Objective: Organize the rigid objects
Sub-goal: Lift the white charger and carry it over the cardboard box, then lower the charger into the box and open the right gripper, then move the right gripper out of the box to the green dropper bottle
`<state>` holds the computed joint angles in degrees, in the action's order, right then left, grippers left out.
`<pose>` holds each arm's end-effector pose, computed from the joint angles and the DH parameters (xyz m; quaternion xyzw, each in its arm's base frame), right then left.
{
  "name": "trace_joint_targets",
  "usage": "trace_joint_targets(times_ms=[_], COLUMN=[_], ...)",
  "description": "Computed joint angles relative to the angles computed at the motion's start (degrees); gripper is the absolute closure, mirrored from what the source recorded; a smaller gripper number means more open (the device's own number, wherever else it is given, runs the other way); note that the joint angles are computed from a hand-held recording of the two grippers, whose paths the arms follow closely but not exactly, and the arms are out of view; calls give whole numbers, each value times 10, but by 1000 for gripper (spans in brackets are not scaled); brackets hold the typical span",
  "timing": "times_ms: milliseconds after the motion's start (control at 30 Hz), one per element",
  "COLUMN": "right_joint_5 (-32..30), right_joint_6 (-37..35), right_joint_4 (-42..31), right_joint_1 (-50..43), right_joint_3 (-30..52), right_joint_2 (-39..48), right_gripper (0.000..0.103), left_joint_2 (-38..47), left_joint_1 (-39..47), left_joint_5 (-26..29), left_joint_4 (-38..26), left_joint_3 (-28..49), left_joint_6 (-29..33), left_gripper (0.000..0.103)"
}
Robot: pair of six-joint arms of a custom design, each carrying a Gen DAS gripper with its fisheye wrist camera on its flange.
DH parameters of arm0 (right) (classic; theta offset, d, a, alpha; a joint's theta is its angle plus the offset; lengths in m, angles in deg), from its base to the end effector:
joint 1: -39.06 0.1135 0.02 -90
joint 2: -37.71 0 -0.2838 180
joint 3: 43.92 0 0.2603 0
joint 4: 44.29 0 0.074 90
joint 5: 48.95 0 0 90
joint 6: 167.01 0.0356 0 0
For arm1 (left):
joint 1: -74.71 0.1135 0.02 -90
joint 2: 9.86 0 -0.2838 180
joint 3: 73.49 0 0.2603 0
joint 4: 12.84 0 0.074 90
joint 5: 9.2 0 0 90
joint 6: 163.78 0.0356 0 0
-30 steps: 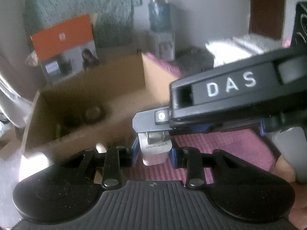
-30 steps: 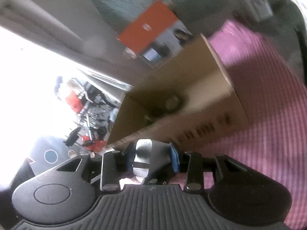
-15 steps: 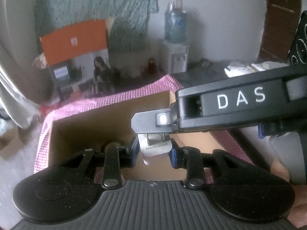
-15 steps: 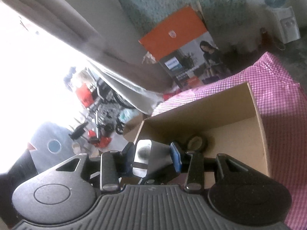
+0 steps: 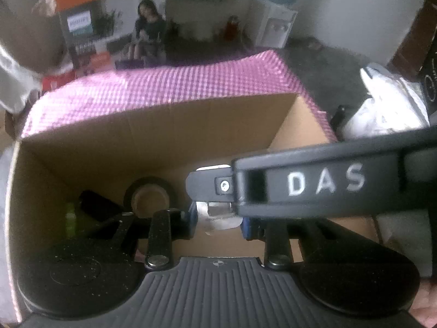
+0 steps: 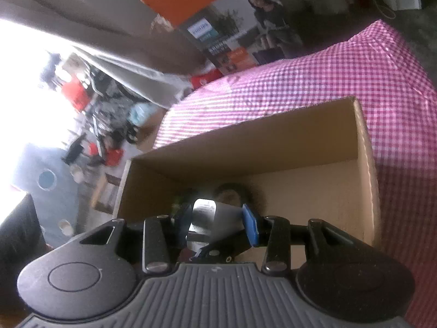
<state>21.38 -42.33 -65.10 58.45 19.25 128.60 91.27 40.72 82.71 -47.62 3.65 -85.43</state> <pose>0.3036 0.1195 0.1956 0.0627 0.9213 0.3009 0.2381 0.3056 -0.2075 0.1924 0.1909 0.9438 -0.1192 0.2418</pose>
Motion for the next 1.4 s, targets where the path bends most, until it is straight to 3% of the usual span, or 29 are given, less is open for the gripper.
trace_joint_targets(times_ms=[633, 800, 900, 1167, 1400], right_joint_5=[52, 75, 87, 112, 160], right_joint_6=[-88, -93, -97, -74, -42], right_joint_4=[-111, -114, -101, -32, -1], right_joint_1=[-2, 7, 8, 7, 35], right_joint_3=[133, 149, 136, 35, -122], right_joint_2=[129, 139, 122, -7, -283], right_gripper=[58, 55, 54, 55, 54], left_joint_2=[120, 112, 94, -10, -205], left_joint_1=[13, 14, 9, -13, -46], left_joint_5=[30, 44, 34, -7, -69], left_joint_4=[-47, -33, -23, 18, 67], left_joint_3=[110, 99, 85, -1, -144], left_joint_6=[-24, -22, -17, 4, -17], left_gripper=[74, 71, 61, 40, 30])
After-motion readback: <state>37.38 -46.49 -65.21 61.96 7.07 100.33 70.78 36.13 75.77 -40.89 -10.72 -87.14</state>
